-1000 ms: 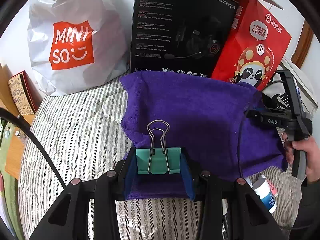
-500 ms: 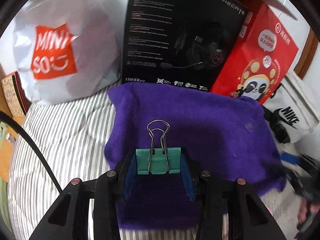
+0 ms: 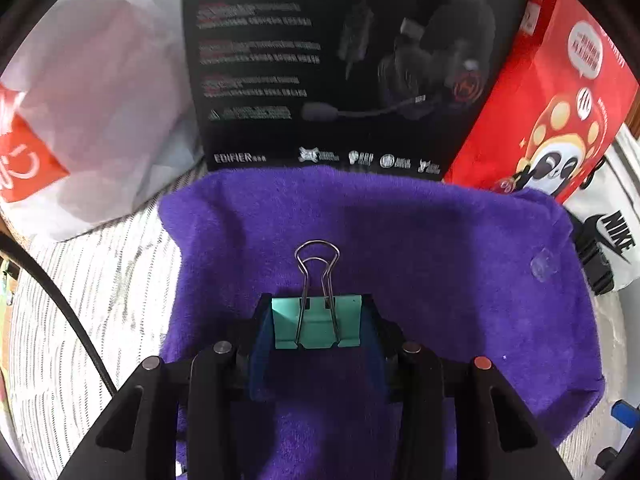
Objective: Organize rigid objects
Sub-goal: 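Lower the green clip onto the purple towel and open the left tool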
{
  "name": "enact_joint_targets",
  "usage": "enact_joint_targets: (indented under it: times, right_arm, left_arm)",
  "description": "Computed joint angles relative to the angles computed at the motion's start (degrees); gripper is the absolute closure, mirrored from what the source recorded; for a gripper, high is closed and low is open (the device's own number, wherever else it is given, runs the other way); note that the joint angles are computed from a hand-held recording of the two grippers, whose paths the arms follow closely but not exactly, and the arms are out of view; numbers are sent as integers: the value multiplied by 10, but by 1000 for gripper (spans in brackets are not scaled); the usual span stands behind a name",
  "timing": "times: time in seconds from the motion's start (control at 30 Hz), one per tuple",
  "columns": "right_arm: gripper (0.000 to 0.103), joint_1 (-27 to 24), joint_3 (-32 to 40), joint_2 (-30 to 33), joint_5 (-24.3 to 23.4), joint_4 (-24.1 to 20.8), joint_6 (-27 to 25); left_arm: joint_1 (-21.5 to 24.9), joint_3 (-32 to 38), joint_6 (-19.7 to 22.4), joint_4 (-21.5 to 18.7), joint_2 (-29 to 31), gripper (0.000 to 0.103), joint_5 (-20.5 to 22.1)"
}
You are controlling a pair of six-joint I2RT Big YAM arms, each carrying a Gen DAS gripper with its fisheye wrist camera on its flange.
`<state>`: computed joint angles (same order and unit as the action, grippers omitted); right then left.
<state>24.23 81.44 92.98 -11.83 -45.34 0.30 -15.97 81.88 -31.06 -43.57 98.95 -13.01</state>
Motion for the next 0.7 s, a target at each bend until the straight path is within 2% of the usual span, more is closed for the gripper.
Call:
enact_joint_targets:
  times: [0.2,0.33,0.4,0.43,0.47,0.57,0.7]
  right_arm:
    - [42,-2,-9,-8,22,-1,-5]
    - [42,-5,-19,-17,18,0,-4]
    - [42,-6,-25,-22,19,-2,-4]
    - [42,-7,-27,-24,19,-2,-3]
    - [42,-9,-32,-28,17,-1,-1]
    - [42,-12,-43,-38,15,1,3]
    - [42,-13,-55,-49,14,4,9]
  left_arm:
    - [-15,25,20,-30,17,64,-37]
    - [-20,39,17,-42,24,62,-37]
    - [-24,41,16,-48,24,52,-31]
    - [-22,39,20,-48,24,41,-27]
    - [-26,36,23,-52,21,37,-24]
    - [-37,6,18,-45,-1,37,-36]
    - [-46,-33,-14,-36,-40,39,-34]
